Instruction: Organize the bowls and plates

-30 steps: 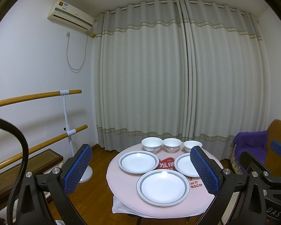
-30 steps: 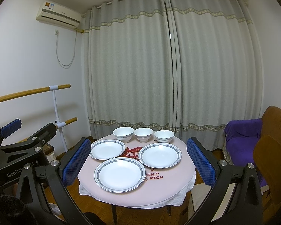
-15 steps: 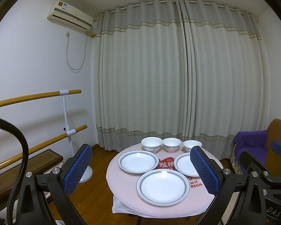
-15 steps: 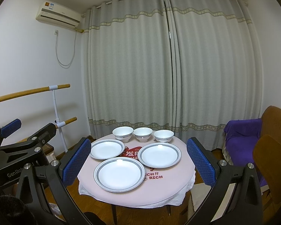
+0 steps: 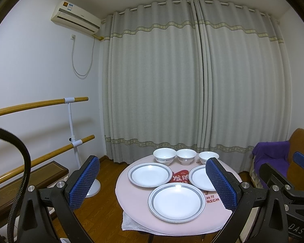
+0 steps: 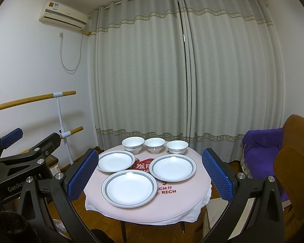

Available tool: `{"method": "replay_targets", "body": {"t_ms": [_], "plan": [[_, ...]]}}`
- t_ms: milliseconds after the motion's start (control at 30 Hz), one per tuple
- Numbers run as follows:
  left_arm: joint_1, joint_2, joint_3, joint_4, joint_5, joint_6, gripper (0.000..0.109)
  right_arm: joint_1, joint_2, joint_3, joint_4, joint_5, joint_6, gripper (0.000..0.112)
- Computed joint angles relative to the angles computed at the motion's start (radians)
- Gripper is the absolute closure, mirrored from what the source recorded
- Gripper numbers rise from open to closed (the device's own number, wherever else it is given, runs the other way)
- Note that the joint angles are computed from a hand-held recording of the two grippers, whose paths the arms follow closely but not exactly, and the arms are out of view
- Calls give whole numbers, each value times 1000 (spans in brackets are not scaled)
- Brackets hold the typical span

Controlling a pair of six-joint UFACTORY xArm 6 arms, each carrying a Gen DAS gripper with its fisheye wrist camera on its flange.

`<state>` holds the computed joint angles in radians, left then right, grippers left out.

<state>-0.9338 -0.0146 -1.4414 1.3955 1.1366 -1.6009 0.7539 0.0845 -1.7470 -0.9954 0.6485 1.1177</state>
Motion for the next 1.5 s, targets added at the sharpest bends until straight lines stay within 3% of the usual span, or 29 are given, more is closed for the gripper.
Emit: {"method": "replay_targets", "body": {"t_ms": [200, 433, 600, 733, 1000, 1100, 1300, 1400, 1500], "plan": [[2, 0, 2, 3, -6, -1, 6, -1, 0, 0, 1, -1, 0, 9], [64, 14, -5, -54, -100, 53, 6, -8, 19, -7, 40, 13, -33, 9], [178, 4, 34, -136, -279, 107, 6, -49, 42, 3, 118, 30, -64, 9], [262, 31, 17, -199, -345, 157, 6, -87, 71, 3, 197, 49, -97, 9], [443, 161, -80, -514, -572, 366, 6, -173, 177, -47, 401, 41, -224, 9], [468, 228, -162, -640, -539, 503, 6, -197, 228, -86, 468, 39, -283, 9], [519, 420, -434, -944, -333, 722, 7, -219, 336, -193, 588, 41, -393, 9], [549, 489, -531, -1096, -269, 824, 8, -218, 393, -254, 651, 43, -458, 9], [575, 516, -564, -1133, -261, 866, 8, -219, 456, -326, 713, 57, -511, 9]]}}
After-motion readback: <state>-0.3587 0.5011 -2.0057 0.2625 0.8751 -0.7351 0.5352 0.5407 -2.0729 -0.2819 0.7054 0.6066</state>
